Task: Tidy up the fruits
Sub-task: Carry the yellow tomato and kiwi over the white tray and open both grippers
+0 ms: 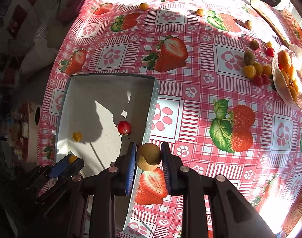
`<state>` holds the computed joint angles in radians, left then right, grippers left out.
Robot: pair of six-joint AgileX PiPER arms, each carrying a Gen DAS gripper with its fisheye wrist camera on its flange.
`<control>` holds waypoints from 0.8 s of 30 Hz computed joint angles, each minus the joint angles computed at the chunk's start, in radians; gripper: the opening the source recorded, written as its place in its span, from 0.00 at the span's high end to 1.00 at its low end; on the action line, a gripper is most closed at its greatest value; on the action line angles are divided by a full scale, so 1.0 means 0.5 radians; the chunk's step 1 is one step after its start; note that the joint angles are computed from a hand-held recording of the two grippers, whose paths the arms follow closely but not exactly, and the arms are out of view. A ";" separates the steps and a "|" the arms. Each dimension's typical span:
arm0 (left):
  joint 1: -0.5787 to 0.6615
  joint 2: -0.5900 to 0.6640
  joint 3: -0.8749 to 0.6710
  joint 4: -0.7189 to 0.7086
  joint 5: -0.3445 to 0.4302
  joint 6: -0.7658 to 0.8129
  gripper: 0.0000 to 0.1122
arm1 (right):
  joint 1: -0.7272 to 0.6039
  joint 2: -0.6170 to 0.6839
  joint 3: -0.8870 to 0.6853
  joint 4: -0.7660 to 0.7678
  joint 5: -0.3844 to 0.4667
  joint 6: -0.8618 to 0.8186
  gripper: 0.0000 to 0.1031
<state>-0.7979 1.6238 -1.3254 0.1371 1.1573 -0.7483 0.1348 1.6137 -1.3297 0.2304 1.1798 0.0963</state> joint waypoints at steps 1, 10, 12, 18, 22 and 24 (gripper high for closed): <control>0.015 0.011 0.008 -0.009 -0.017 0.025 0.81 | 0.029 0.037 -0.036 -0.009 -0.001 0.024 0.73; 0.087 0.080 0.073 -0.075 -0.095 0.158 0.81 | 0.156 0.333 -0.309 -0.053 0.000 0.181 0.73; 0.098 0.095 0.081 -0.080 -0.102 0.179 0.81 | 0.168 0.382 -0.359 -0.061 0.002 0.197 0.73; 0.108 0.129 0.088 -0.087 -0.124 0.206 0.81 | 0.206 0.520 -0.460 -0.117 -0.002 0.253 0.73; 0.079 0.168 0.049 -0.063 -0.121 0.213 0.81 | 0.226 0.600 -0.486 -0.153 0.000 0.289 0.73; 0.068 0.183 0.029 -0.057 -0.118 0.221 0.81 | 0.233 0.629 -0.490 -0.167 0.000 0.306 0.72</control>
